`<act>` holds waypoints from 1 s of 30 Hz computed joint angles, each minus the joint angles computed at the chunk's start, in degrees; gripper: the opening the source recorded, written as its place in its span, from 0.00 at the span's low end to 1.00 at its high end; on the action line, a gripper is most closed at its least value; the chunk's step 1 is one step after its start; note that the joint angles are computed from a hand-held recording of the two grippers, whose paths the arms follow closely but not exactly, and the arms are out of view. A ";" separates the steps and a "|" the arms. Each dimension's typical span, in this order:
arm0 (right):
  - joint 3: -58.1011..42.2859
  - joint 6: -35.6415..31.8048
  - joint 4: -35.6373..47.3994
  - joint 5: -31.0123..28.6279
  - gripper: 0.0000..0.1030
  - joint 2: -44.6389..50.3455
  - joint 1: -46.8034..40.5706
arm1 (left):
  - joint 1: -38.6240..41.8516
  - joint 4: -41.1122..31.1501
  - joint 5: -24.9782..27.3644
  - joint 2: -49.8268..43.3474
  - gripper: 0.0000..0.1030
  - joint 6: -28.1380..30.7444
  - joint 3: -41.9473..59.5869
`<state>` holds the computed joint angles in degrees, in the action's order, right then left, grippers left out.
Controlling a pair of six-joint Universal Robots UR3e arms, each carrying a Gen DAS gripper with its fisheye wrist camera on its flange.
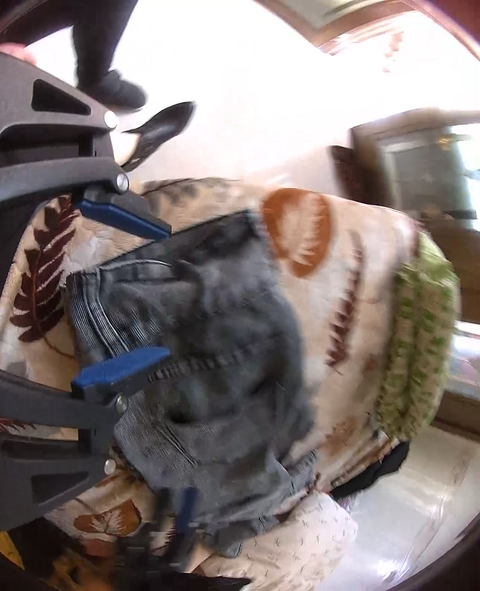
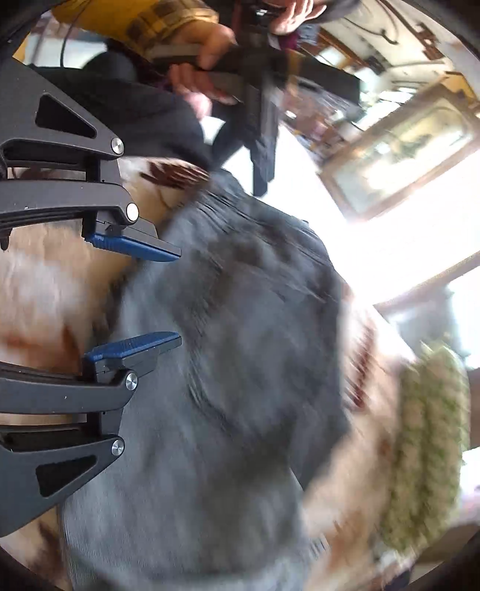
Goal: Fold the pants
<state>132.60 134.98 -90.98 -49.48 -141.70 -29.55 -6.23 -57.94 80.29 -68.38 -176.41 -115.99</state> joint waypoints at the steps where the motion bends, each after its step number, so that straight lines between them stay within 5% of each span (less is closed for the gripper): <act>1: -0.97 0.67 -2.91 -0.76 0.44 1.76 -2.77 | -1.01 0.26 0.08 -0.26 0.69 -0.31 1.59; 3: -1.62 4.01 -9.74 -3.30 0.55 4.82 -7.07 | -3.19 1.35 -1.28 -2.78 0.72 -1.01 4.88; 5: -2.95 9.60 -17.22 -4.77 0.55 11.48 -10.06 | -6.06 2.90 -2.62 -6.43 0.72 -1.82 7.24; 12: -9.09 4.53 -9.41 -5.51 0.55 15.70 -31.22 | -19.84 9.50 -3.00 -27.61 0.72 -6.40 18.29; 18: -7.07 11.42 -36.43 -18.84 0.59 29.97 -26.47 | -28.03 9.21 -0.86 -43.30 0.71 -8.66 32.70; 19: -7.19 10.98 -38.50 -20.74 0.58 32.49 -25.39 | -29.06 8.60 0.04 -45.25 0.71 -8.80 34.91; 21: -5.62 9.33 -49.53 -28.42 0.09 38.91 -20.05 | -30.45 8.03 2.26 -47.98 0.71 -9.00 37.27; 26: 0.10 4.85 -78.81 -43.70 0.08 48.91 -12.21 | -32.86 10.20 6.23 -48.96 0.72 -7.15 36.24; 30: -2.85 8.57 -70.59 -40.63 0.17 47.52 -16.32 | -32.70 11.37 6.22 -48.26 0.72 -6.90 34.89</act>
<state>129.75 143.55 -161.57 -90.10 -94.19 -45.88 -38.93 -46.57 86.51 -116.64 -183.31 -81.10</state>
